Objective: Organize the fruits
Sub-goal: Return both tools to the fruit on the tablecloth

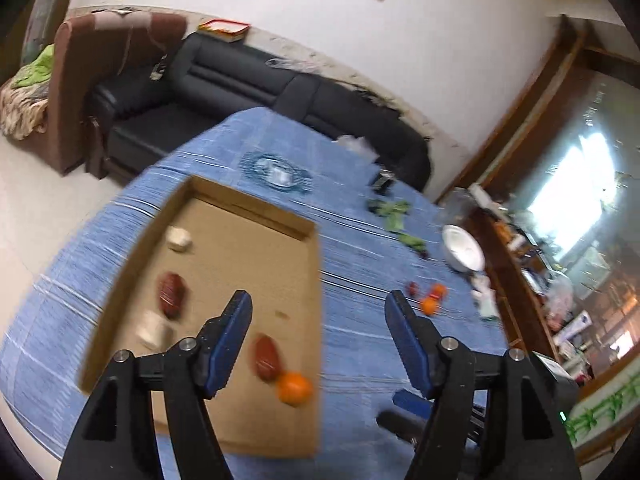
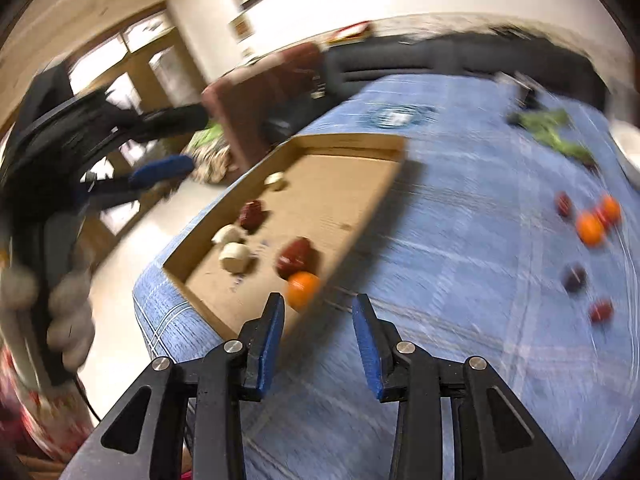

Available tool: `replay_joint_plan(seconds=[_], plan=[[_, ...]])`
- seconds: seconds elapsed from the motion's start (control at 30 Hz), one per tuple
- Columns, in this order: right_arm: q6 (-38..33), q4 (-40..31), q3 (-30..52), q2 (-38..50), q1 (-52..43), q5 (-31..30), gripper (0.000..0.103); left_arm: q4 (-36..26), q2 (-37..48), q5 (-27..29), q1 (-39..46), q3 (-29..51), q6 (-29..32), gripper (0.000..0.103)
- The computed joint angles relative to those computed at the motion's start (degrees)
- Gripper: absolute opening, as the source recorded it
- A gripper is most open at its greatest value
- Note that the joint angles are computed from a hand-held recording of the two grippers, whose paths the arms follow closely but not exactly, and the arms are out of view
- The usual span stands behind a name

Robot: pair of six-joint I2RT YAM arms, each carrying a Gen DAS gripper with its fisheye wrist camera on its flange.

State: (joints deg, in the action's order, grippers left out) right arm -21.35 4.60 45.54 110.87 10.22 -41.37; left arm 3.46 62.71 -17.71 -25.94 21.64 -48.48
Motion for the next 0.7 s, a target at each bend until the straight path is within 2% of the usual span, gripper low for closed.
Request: replay_joint_plan(seconds=[0.13,0.23,0.33,0.43,0.53,0.7], plan=[[-2.4,0.2,-4.6,-3.2,-8.9,-3.2,0.039,2.1,1.9,-6.7,-12.7,0.8,-6.2,0.068],[-6.9,-2.1,-7.4,-7.2,-17.2,-6.1,0.039,0.6,1.9,-11.9,-19.6,2.2,-9.4,0.069],[-10.3,-4.5,-7.2,-9.3,-25.8,-8.5,0.044,-1.6,2.9,-15.5,-23.3,5.0,-10.1,0.071],[-11.7,-5.9,-3.9,-7.3,-32.5,-8.5,0.047,-2.6,5.1,-17.9,-25.1,7.3,-9.9,0.073],[-10.4,-6.6,2.0,-1.4,-35.2,-6.2,0.047,-2.6,8.2,-16.9,-24.4,8.5,-9.8,0.073],[-7.1,-8.2,10.6,7.3,-32.0,-1.6,0.046,0.8,14.4,-11.8,-19.7,8.7,-9.7,0.073]])
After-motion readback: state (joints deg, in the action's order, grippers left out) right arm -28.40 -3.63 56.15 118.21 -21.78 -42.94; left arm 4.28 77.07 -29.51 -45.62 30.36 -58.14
